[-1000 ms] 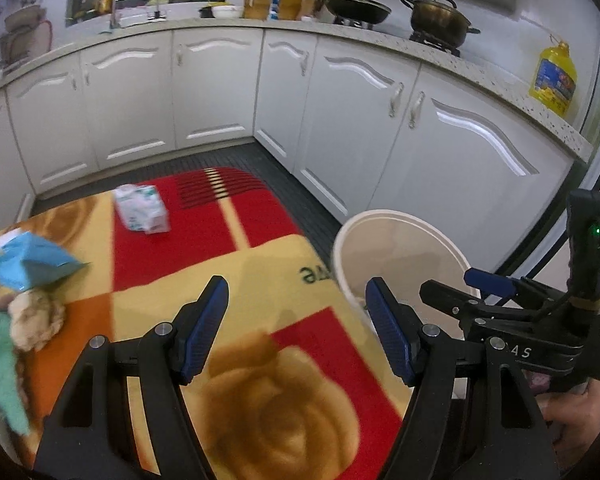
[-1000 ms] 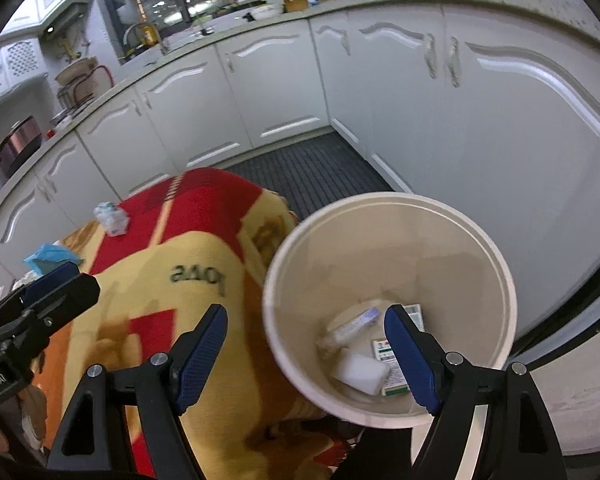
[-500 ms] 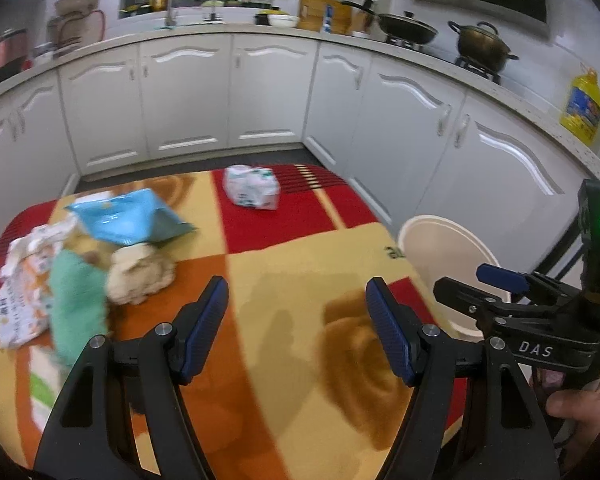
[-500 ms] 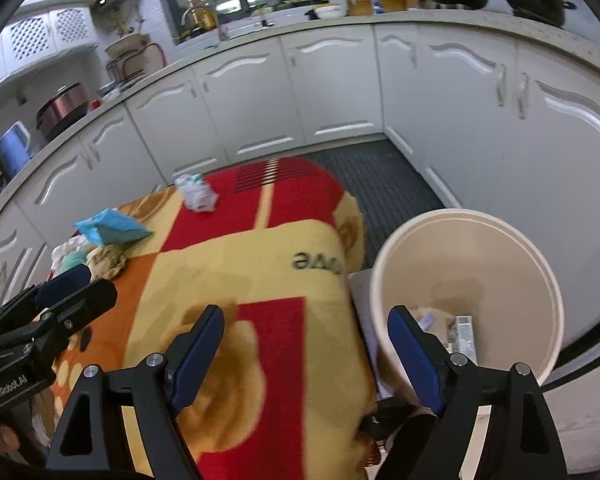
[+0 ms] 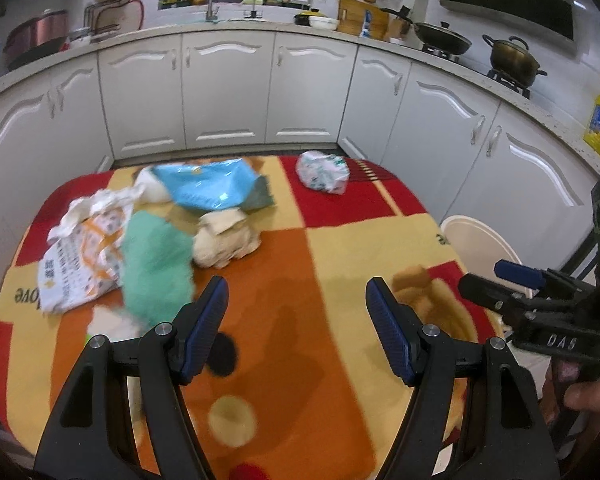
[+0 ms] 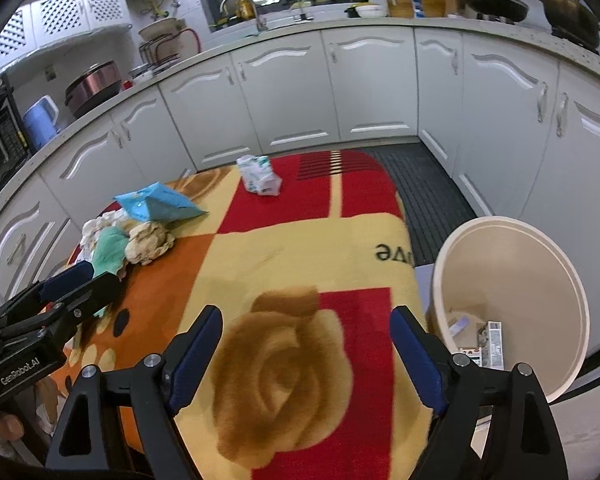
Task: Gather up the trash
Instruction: 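Return both tools over the table toward the tissue pack and towel, then grasp the white-green tissue pack with the left tool while the right tool grasps the green towel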
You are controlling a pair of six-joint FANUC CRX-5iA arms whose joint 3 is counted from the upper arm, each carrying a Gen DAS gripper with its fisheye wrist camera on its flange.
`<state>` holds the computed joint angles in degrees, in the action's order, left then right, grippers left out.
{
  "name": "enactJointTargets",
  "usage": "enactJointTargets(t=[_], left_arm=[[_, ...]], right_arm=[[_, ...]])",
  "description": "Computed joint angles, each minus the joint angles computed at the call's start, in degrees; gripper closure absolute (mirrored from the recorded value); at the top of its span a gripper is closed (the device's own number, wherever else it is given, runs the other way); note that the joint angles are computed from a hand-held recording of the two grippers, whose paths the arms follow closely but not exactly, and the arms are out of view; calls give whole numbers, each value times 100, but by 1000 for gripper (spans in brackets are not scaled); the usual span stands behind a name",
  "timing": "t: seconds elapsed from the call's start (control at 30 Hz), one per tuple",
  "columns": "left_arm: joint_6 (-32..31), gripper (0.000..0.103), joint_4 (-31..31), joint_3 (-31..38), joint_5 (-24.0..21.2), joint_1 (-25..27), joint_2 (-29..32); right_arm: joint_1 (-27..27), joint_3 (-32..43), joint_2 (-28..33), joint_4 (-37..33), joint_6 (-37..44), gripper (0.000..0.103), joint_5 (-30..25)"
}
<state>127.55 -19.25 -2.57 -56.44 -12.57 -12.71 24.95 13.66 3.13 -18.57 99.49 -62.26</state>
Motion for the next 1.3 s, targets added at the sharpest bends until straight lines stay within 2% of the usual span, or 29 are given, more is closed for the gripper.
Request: enactJointTargets(t=[0.17, 0.37, 0.5, 0.7, 0.97, 1.0, 1.03, 1.1, 1.13, 1.3], left_arm=[[-175, 33, 218, -428, -101, 293, -462], [-597, 33, 740, -1086, -175, 897, -1169], [-875, 32, 974, -1342, -226, 1242, -1426], [-1220, 32, 1238, -1585, -252, 1641, -1553], [-1749, 33, 1495, -1713, -157, 1905, -1335], [-1850, 34, 1659, -1794, -109, 2023, -1344], [-1988, 44, 1891, -1915, -30, 2171, -1402], [-2225, 50, 2345, -2156, 100, 2453, -1549], [-2226, 54, 2377, -2199, 126, 2499, -1609], [-1651, 57, 1814, -2106, -58, 2572, -1912]], right_arm=[[39, 51, 12, -171, 85, 17, -140], [124, 66, 47, -282, 148, 17, -242], [217, 82, 90, -305, 174, 17, -304], [321, 214, 189, -499, 276, 17, -499], [561, 277, 295, -455, 281, 17, -583], [586, 289, 307, -466, 281, 17, -600], [607, 314, 326, -479, 286, 17, -622], [658, 363, 363, -513, 310, 17, -674], [685, 393, 385, -542, 326, 17, -704], [713, 778, 670, -1069, 369, 17, -1099]])
